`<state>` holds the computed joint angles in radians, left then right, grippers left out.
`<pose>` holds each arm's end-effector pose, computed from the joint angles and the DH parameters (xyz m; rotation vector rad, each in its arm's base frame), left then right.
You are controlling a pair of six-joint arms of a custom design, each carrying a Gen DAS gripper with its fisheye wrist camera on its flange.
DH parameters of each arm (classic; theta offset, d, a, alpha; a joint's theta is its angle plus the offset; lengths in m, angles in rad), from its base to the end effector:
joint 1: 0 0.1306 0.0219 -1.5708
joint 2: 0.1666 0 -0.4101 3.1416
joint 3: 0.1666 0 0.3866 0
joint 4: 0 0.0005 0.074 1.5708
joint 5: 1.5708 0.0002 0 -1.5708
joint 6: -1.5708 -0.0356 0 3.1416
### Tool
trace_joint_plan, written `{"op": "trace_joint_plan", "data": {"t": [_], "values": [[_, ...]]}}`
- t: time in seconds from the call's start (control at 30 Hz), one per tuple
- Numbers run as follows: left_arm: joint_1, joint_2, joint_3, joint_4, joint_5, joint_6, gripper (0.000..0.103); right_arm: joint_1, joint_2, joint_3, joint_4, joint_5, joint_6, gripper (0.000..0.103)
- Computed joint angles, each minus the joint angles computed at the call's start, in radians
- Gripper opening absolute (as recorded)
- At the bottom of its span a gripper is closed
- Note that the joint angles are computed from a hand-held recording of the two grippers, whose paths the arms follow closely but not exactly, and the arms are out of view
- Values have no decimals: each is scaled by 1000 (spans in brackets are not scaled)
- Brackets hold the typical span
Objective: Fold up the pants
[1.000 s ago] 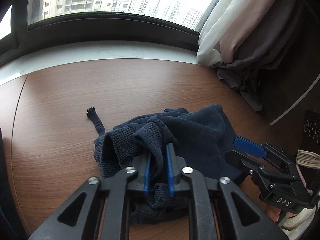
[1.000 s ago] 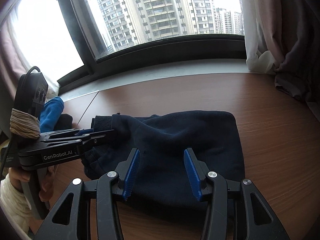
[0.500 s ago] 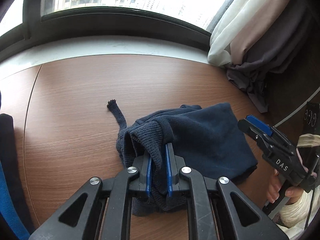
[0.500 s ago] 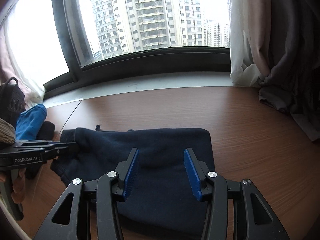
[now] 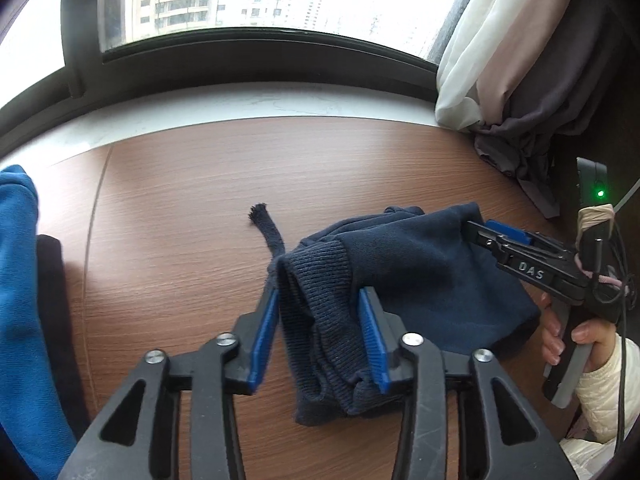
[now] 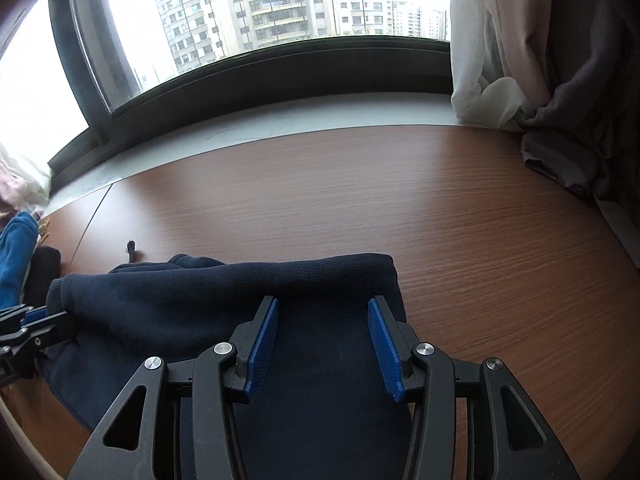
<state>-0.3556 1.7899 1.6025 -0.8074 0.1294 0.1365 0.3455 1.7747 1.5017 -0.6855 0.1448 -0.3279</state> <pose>0.5751 -0.2190 0.3468 0.3329 2.5710 -0.3499 0.5714 0.1997 0.3191 0.0356 2.5167 0.0905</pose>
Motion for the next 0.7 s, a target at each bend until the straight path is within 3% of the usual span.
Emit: {"op": "trace_joint_plan", "data": {"t": [0.03,0.13,0.27,0.33,0.43,0.57,0.7], "values": [[-8,-8,-1,-11,-67,-2,58,2,-6,2,-14,20,-4,51],[-20,-48,-31,-7,-183,-34,61,11,-44,-18,-22,90,-26,63],[-52,-106,-79,26,-287,-54,65,29,-125,-82,20,141,-17,72],[-62,-138,-112,61,-305,-36,71,38,-171,-121,51,157,-11,76],[-65,-168,-155,113,-278,12,75,45,-230,-176,78,153,-50,78],[-46,-161,-175,128,-132,103,75,55,-267,-235,90,160,-129,79],[-44,-114,-145,127,-59,183,75,53,-252,-259,86,117,-146,79]]}}
